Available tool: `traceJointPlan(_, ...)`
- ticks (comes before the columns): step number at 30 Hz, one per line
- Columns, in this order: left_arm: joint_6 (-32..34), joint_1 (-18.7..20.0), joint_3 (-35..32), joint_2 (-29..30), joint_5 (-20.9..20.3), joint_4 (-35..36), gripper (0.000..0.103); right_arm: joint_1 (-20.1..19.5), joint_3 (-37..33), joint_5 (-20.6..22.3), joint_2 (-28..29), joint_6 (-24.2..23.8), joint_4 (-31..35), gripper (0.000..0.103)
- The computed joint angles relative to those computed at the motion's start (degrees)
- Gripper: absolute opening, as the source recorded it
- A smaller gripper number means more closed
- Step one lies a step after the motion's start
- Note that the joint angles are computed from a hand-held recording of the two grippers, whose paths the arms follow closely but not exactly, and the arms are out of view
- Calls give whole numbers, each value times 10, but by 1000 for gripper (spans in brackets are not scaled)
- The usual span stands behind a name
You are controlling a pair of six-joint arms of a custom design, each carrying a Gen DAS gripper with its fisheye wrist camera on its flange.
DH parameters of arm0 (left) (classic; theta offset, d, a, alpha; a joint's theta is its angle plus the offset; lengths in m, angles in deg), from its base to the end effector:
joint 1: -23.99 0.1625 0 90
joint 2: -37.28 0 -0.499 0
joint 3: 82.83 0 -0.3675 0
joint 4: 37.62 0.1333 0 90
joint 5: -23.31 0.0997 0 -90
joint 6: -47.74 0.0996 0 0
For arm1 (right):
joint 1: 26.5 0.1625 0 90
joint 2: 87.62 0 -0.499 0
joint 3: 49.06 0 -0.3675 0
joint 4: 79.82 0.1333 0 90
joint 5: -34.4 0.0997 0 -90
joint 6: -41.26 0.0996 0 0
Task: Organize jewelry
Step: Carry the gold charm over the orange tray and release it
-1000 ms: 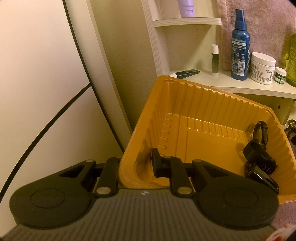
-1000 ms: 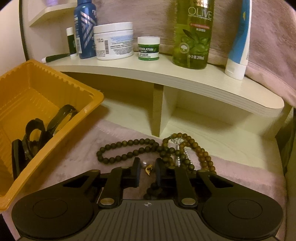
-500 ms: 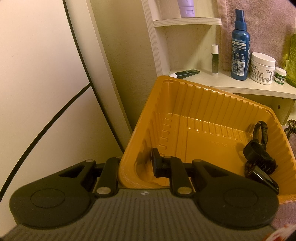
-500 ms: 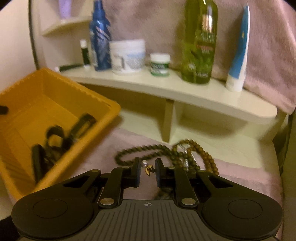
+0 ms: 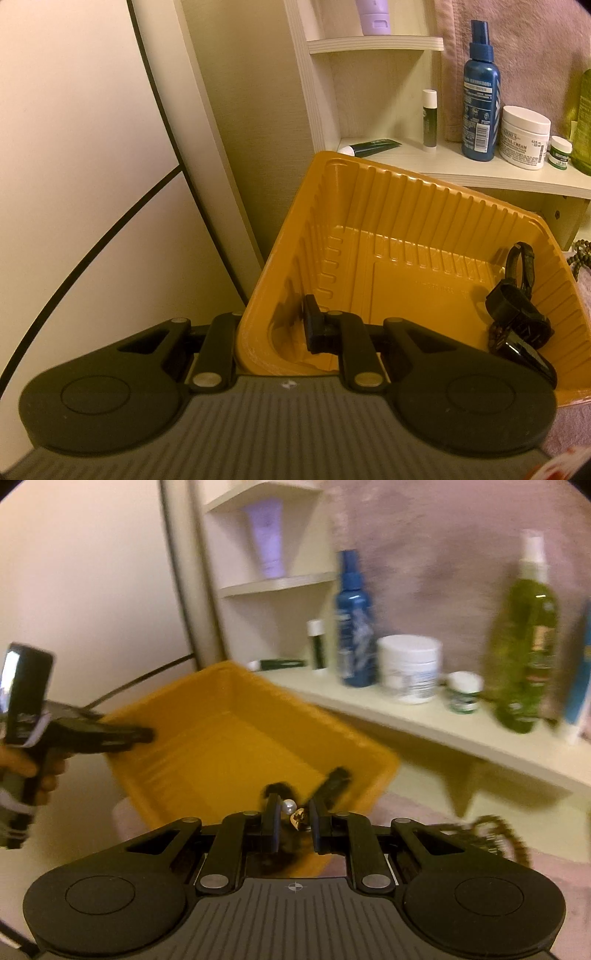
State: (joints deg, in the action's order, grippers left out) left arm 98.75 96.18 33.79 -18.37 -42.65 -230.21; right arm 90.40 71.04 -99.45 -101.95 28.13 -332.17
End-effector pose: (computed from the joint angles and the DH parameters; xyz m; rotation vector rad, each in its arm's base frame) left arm -0.0164 -0.6195 0.2514 1.2181 2.1283 -0.7416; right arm 0.2829 -0.4154 -0.0240 0.3048 -2.2274 1.2801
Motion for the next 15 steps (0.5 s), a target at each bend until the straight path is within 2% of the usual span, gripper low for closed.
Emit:
traceJointPlan(5,-2,0,0,0,-1,0,16,-10,-8,36,-7,42,85,16)
traceJointPlan(15,-9,1,-2,-2,-2,7,16,-38,-6,124,-32,138,201,16)
